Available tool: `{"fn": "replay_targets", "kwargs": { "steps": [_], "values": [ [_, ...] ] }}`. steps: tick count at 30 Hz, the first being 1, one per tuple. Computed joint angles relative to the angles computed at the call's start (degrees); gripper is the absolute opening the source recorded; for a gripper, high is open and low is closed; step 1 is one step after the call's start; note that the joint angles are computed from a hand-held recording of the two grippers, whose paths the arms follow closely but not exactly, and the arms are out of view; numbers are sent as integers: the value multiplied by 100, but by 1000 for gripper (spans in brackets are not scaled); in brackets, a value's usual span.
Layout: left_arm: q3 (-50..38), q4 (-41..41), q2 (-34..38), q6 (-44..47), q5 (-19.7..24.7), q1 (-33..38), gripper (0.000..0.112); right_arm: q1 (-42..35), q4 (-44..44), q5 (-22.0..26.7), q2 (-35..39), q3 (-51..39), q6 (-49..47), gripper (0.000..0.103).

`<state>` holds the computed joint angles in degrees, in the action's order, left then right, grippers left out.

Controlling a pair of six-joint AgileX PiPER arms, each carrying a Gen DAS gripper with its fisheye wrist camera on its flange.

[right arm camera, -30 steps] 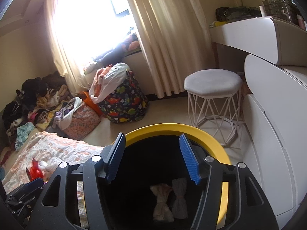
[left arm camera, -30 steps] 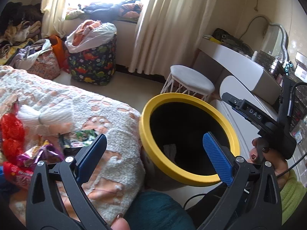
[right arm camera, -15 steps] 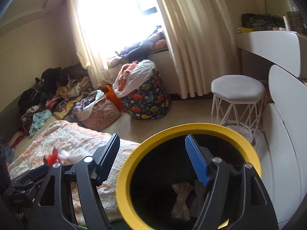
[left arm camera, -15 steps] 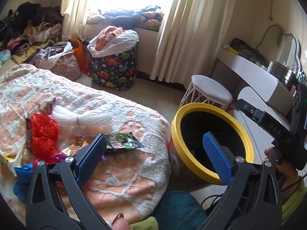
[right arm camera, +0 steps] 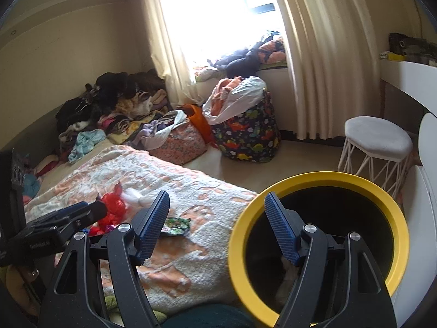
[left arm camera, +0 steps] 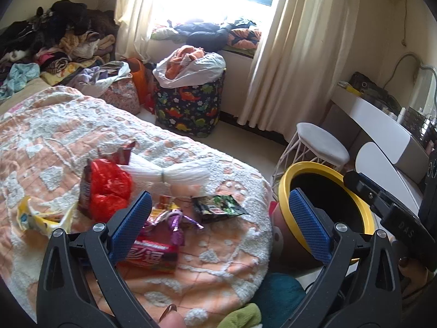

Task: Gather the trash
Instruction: 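Move both tools back toward the trash on the bed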

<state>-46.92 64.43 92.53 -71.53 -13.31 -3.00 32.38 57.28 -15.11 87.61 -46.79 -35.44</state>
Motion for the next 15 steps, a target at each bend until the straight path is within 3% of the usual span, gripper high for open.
{"fn": "replay_targets", "kwargs": {
  "steps": [7,15],
  "values": [
    [178,-130,-180,151,-50,414,92,434,281,31,81,-120,-428,70],
    [271,88,-243,3,-241,960,92,929,1123,188,295,-472,-1560,70]
  ]
}}
